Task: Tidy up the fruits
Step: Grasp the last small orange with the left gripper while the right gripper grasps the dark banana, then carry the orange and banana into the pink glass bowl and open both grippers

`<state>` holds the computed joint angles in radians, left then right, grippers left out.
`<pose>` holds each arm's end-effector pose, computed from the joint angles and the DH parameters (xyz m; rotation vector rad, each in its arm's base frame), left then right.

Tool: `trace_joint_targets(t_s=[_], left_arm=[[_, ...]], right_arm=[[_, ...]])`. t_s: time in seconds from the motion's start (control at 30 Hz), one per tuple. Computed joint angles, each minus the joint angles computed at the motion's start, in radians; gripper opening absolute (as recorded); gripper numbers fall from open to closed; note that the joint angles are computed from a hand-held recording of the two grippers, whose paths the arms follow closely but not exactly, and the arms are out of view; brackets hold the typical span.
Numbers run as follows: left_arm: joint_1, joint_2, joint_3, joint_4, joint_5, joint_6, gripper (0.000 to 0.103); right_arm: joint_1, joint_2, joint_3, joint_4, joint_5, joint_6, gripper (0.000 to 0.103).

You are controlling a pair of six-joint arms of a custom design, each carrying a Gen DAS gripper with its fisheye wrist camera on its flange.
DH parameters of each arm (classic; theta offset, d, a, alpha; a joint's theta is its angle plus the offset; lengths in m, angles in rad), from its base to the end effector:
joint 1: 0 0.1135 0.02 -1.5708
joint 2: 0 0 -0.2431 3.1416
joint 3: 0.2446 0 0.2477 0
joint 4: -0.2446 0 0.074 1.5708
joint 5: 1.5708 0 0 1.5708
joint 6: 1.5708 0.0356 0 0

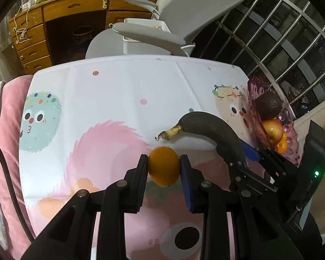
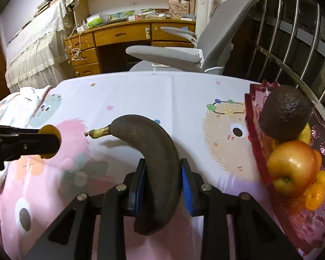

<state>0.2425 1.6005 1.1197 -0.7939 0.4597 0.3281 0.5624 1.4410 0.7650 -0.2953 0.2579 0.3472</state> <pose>0.2940 0.0565 0.1972 0.2089 2.6838 -0.4911 0.2372 0.1388 0.1615 -0.1684 2.4902 0.0481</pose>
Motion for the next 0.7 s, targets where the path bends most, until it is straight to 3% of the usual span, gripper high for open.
trace_joint_targets(t_s=[0.4, 0.7], left_arm=[[-0.024, -0.155, 0.013, -0.067, 0.014, -0.053, 0.028], [-0.211, -0.302, -0.028, -0.031, -0.017, -0.227, 0.028]], right_arm=[[-0.024, -0.320, 0.022, -0.200, -0.023, -0.030, 0.030], [-0.212, -0.537, 0.056, -0.368, -0.106, -0.119, 0.030]])
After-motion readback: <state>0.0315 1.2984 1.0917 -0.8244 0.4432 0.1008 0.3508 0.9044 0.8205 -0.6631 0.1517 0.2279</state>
